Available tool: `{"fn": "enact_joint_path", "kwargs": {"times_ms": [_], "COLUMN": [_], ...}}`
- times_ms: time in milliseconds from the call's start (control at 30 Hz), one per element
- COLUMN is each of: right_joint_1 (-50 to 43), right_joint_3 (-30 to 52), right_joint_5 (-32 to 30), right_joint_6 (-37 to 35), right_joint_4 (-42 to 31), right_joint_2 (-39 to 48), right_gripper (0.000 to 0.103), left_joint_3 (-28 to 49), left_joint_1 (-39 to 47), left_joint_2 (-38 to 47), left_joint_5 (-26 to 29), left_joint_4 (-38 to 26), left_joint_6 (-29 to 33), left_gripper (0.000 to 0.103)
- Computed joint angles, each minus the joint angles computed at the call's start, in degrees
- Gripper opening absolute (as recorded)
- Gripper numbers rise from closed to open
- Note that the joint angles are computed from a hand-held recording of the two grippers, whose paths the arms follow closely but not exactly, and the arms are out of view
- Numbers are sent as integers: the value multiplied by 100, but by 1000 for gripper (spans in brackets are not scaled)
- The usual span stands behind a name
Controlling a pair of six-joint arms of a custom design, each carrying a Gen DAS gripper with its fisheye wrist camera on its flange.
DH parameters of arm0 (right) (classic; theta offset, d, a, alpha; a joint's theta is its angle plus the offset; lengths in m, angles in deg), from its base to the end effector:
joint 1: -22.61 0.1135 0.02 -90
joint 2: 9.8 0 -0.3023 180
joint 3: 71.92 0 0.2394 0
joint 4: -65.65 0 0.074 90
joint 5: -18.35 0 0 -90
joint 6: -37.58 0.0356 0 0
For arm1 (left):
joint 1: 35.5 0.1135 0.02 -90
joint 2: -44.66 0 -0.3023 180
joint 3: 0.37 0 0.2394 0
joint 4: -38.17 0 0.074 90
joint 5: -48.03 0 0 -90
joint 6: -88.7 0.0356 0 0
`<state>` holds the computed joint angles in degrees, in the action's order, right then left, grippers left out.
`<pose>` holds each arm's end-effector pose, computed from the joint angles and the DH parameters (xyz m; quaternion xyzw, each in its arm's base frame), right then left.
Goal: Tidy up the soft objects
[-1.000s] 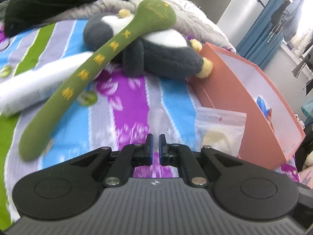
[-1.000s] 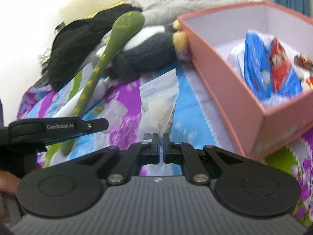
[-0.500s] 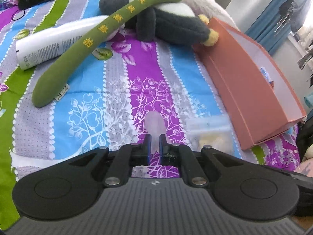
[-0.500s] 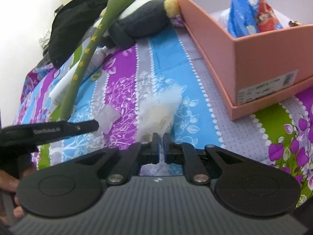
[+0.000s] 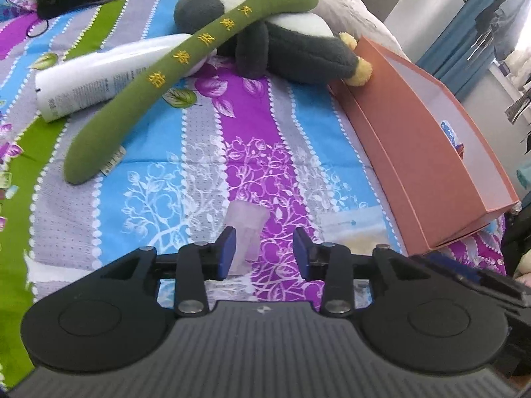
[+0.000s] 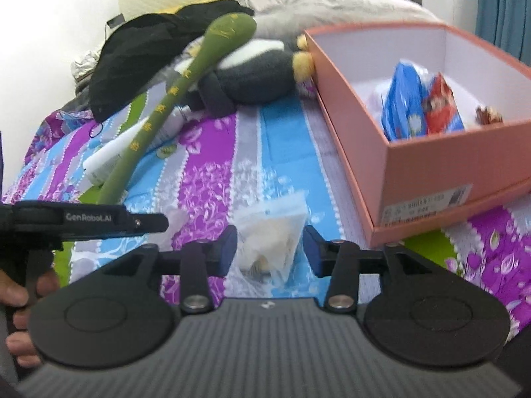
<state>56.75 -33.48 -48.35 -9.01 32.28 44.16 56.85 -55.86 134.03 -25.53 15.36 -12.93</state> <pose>0.1262 0.0686 0.2135 0.1448 0.9083 0.0679 0.3865 0.2604 -0.1074 0.1998 0.1147 0.9378 -0.2132 0.2488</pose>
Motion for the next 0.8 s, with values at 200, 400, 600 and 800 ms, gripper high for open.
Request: {"fn": "enact_joint_path", "kwargs": {"times_ms": [200, 400, 600, 800], "right_joint_1": [-30, -243, -403, -748], "right_joint_3": [-2, -171, -321, -574], "right_joint_5": [96, -200, -409, -922], "right_joint_6": [-398, -692, -999, -1175], "right_joint_4": [390, 881, 1484, 2081], "right_joint_2": [312, 680, 1393, 1785], "right_gripper": [50, 50, 50, 52], "left_joint_3": [-124, -219, -194, -165], "left_joint_1": [258, 311, 209, 148], "left_joint_2": [-248, -247, -74, 141], "left_joint_5": [98, 164, 87, 0], "left_joint_4": [-80, 44, 140, 263], "left_joint_6": [145, 141, 125, 143], "left_gripper": [46, 46, 46, 52]}}
